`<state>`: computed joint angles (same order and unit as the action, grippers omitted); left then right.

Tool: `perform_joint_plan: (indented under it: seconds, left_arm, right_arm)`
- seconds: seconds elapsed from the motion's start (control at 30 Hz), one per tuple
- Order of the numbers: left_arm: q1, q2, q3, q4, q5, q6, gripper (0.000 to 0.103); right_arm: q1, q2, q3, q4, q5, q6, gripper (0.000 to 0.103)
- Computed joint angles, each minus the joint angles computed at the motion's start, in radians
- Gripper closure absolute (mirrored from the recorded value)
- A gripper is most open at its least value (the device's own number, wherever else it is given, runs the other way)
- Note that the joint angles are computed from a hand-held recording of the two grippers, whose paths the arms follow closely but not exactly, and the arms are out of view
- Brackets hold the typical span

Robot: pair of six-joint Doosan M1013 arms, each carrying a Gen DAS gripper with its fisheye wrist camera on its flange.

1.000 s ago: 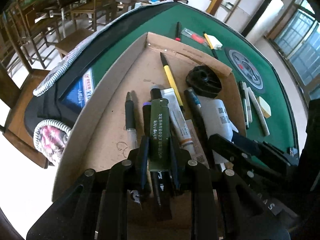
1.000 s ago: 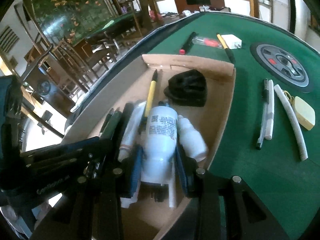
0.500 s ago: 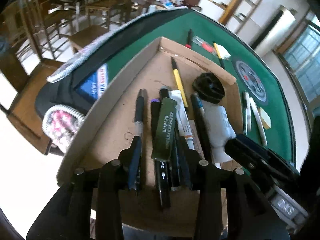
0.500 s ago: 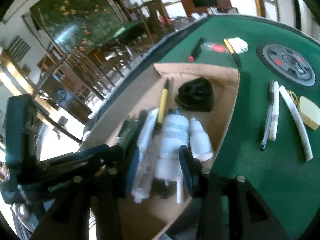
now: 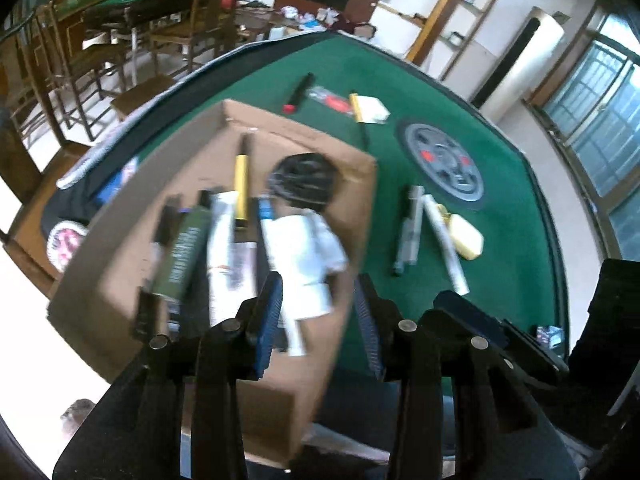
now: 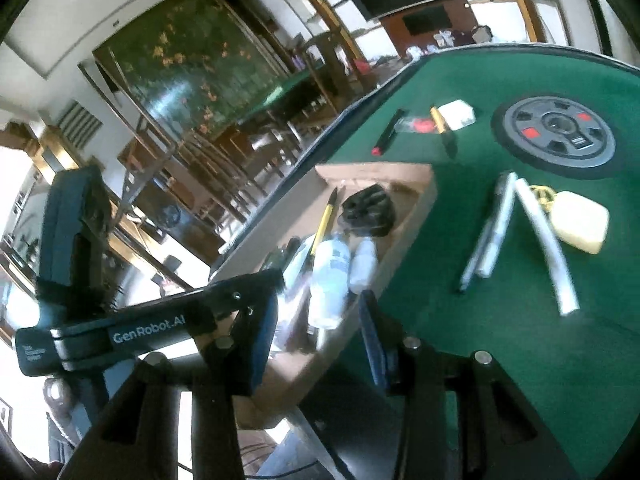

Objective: Organize rigid objects
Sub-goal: 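Open both tools and move them back over the items on the felt, then grasp the cream soap box with the right tool while the left tool grasps the white deli marker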

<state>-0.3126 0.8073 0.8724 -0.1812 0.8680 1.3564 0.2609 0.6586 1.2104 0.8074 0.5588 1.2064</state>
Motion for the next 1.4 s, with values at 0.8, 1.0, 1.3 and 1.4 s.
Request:
perform_joint_plan:
  seconds: [0.8,1.0,1.3,1.4]
  left_arm:
    - [-0.056,0.079,-0.138,-0.030,0.116,0.061,0.066]
    - [-0.073,0.147,-0.252,-0.061,0.209,0.096,0.066]
    - [-0.090,0.235,-0.384,-0.064,0.309,0.069,0.066]
    - [-0.093,0.246,-0.396,-0.069,0.330,0.067,0.066]
  right_arm:
    - [-0.080,0.029,-0.073,-0.400,0.040,0.347,0.061]
    - [-0.102,0.106,-0.174,-0.591,0.081,0.545,0.061]
    - [-0.109,0.123,-0.184,-0.561,0.081,0.422,0.055]
    - [-0.118,0.105,-0.160,-0.461,0.085,0.306,0.055]
